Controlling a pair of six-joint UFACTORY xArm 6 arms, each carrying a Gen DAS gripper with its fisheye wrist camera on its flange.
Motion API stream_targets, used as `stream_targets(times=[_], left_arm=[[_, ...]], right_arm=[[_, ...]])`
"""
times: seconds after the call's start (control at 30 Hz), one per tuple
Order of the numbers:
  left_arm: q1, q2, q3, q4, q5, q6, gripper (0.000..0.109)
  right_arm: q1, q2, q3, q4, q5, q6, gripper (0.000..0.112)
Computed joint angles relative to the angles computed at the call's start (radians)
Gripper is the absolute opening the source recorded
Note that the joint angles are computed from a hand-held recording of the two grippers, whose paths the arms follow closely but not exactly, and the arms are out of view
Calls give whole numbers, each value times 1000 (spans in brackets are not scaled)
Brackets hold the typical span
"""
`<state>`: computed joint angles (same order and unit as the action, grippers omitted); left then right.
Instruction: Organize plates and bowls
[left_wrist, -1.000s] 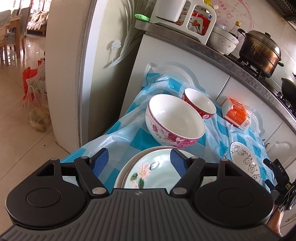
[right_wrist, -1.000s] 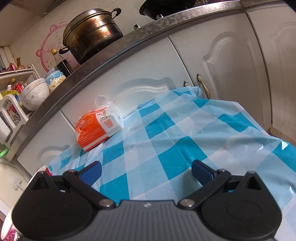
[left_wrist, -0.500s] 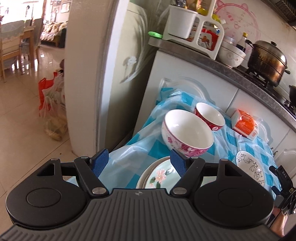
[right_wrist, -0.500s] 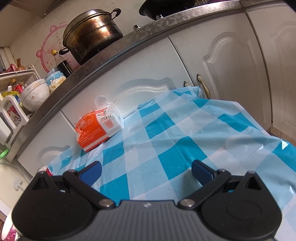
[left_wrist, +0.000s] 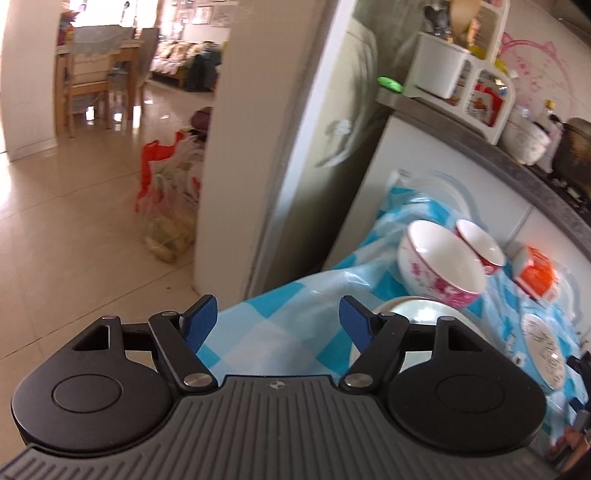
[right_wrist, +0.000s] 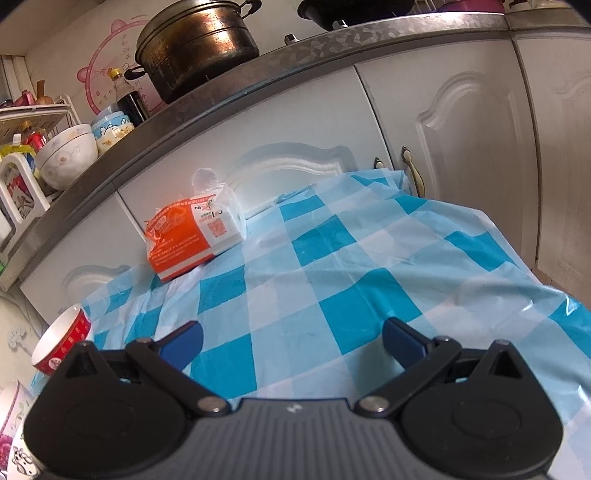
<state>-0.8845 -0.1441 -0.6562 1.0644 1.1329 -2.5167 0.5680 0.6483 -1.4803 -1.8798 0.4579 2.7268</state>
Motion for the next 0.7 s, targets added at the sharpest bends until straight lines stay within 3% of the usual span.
stream_targets(times=[0.07,0.2,0.3,0.7], left_arm=[[13,5,-17,-30,17,17,88],[25,57,-28,50,70,-3,93],[77,113,-37,98,60,-45,93],[240,198,-19,281,-109,-87,99]], right_arm=[[1,-1,3,-7,2,10,103],[-1,-6,11,-73,-1,91,103],[-7,-6,8,-147,-22,160,103],[-6,-11,17,-199,-12,234,103]])
